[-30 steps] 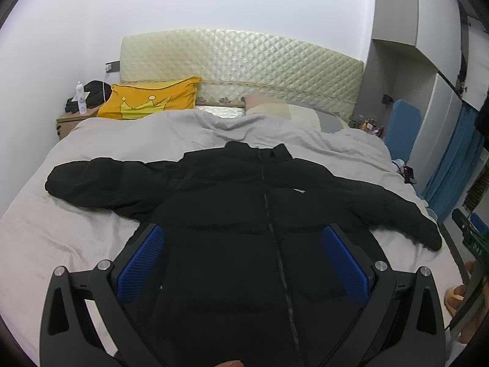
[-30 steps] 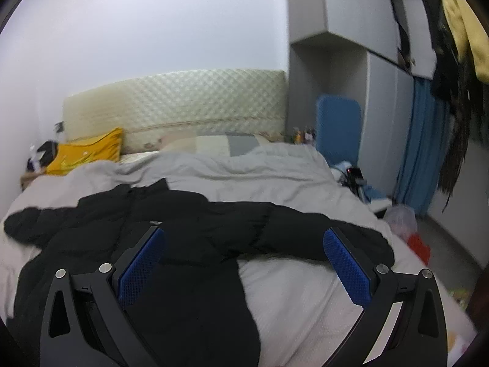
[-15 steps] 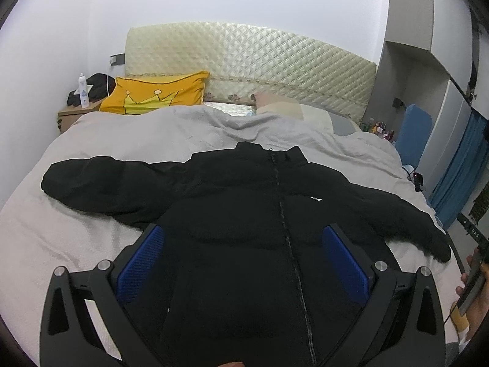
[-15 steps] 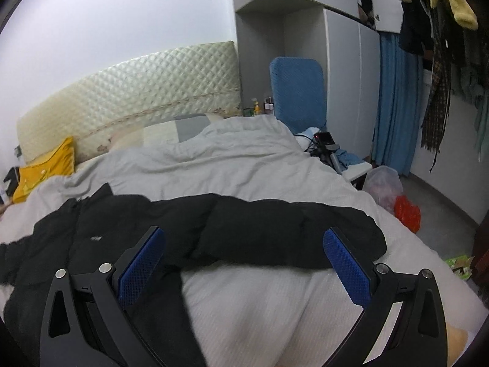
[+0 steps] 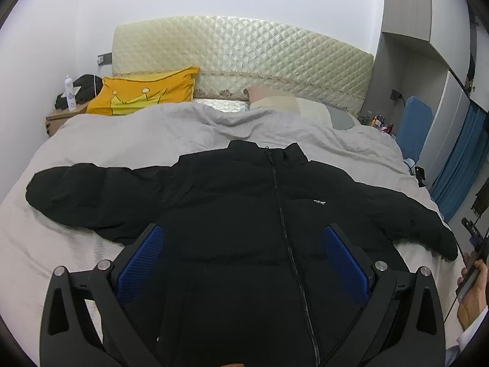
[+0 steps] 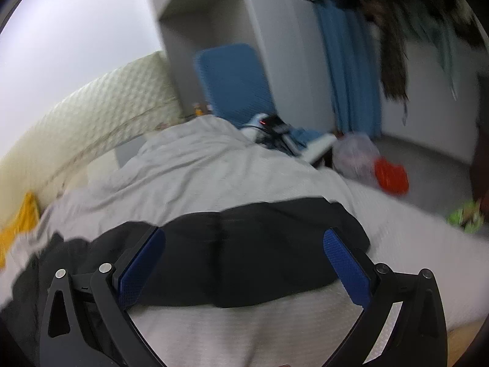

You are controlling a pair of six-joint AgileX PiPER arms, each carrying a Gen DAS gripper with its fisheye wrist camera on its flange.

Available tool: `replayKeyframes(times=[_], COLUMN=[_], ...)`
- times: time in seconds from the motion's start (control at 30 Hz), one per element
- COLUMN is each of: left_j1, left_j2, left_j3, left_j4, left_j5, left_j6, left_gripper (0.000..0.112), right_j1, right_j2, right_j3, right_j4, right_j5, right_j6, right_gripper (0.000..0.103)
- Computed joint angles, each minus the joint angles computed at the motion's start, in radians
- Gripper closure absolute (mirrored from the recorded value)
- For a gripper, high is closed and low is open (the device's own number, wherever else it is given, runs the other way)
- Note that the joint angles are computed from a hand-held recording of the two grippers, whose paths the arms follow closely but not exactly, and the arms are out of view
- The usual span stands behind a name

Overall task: Fold large clothes
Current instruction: 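Grasp the cuff of the black jacket sleeve with the right gripper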

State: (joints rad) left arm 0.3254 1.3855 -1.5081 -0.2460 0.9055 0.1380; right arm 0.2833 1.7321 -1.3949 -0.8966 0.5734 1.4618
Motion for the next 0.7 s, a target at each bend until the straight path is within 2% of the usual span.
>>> replayKeyframes(times=[0.07,0.2,0.23,0.33,0.37,0.47,0.57,0.63,0.7], left_j1=[0.021,0.045,0.048,0.076,0.087,0.103,0.109,0.122,0.121], left_j2=[0.006,0.013,0.014,0.012,0.012,0.000,-0.017,-0.021,-0.017], left_j3=[0.015,0.054,0.062,0.085,0.092,0.121,0.155,0.169,0.172], left_j4=[-0.040,-0.061,-0.058,-0.089,-0.107,-0.122,-0.124,-0.145,-0.144], left_j5=[0.002,0.010,0.015,0.036,0.048,0.050,0.042,0.047,0.057], left_j6=[0.030,0.058,0.059,0.063,0.071,0.073,0.059,0.058,0.054], left_gripper=[0.009,0.009,0.009,0.009,0.009,0.009,0.009,0.009,0.009], right_j1=[-0.062,-0.145,-0.166,-0.222,-0.242,-0.293,-0.342,-0.356,-0.363], right_j2=[-0.025,-0.065,-0.066,-0.039,-0.032,-0.039,-0.007,0.023,0.051], right_j3=[0.071,0.185,0.206,0.224,0.241,0.324,0.387,0.391,0.368], right_j4=[0.003,-0.051,-0.042,0.130,0.190,0.210,0.273,0.262,0.167], right_j5=[-0.075,-0.169,-0.200,-0.282,-0.334,-0.506,-0.735,-0.823,-0.844], right_j6=[0.092,0.257,0.272,0.162,0.133,0.213,0.276,0.326,0.432], right_gripper=[0.000,0.000,0.000,0.000,0.000,0.000,0.000,0.000,0.000])
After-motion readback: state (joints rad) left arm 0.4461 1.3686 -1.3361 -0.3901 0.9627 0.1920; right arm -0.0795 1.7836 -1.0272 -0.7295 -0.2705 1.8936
